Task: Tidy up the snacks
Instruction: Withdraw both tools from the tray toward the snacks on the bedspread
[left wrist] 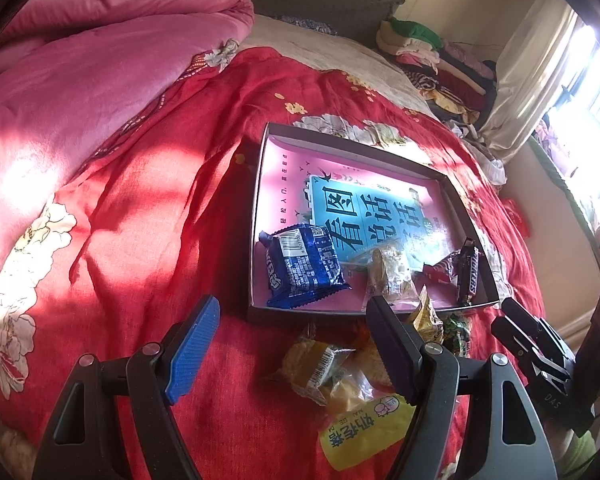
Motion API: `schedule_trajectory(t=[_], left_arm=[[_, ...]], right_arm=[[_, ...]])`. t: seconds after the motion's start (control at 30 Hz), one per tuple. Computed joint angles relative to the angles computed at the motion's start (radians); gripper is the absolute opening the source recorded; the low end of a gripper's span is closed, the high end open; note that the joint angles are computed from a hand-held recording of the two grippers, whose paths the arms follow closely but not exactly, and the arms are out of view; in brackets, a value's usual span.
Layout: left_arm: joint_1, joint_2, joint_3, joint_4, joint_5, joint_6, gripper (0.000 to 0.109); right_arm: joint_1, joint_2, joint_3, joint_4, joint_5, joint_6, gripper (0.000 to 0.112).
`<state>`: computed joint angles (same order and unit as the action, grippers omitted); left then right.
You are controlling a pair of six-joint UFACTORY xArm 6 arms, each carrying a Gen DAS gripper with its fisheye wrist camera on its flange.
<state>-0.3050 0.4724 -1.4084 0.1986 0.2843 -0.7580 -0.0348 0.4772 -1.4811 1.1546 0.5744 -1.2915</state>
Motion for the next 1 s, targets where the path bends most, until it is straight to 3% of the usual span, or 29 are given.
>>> schedule_trajectory(t=[1.0], left_arm=[[-0.035, -0.02, 0.062, -0.102, 0.033, 0.105, 0.077]], right_arm=[[0.024, -0.105, 0.163, -0.059, 0.052, -0.04, 0.066]])
